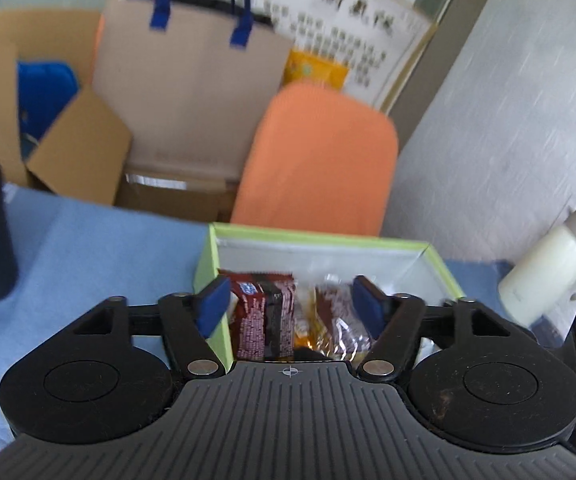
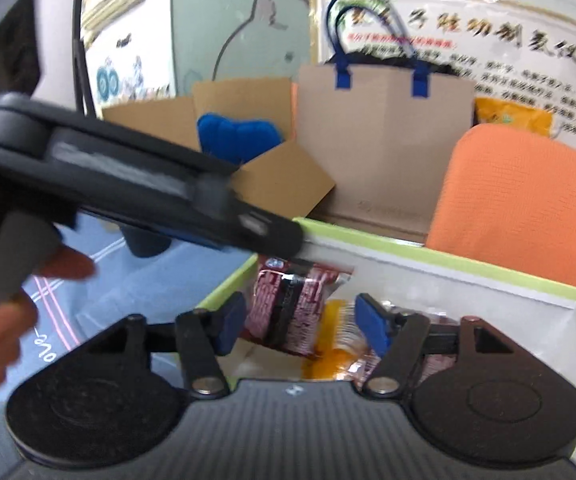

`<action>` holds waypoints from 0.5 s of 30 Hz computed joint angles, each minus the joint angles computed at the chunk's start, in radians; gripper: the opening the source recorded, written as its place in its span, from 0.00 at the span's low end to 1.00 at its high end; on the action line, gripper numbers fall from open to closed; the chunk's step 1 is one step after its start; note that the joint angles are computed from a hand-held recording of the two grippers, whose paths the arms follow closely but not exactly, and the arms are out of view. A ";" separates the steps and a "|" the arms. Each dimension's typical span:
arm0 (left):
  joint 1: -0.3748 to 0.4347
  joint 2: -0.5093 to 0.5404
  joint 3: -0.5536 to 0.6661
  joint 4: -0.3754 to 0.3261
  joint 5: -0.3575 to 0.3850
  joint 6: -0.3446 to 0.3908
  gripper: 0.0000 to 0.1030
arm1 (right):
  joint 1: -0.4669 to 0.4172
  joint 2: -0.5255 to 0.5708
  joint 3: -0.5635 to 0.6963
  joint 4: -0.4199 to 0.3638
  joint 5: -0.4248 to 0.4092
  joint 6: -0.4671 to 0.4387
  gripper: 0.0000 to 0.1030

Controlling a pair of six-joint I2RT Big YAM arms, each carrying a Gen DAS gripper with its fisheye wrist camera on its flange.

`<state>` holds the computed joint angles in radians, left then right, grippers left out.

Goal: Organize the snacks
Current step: 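Move the left gripper to the red-and-white cracker pack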

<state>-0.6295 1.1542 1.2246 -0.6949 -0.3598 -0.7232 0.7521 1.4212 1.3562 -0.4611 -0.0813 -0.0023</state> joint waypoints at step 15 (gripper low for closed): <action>-0.214 -0.197 -0.279 -0.034 0.013 -0.256 0.61 | 0.186 -0.420 -0.435 0.012 -0.009 0.137 0.87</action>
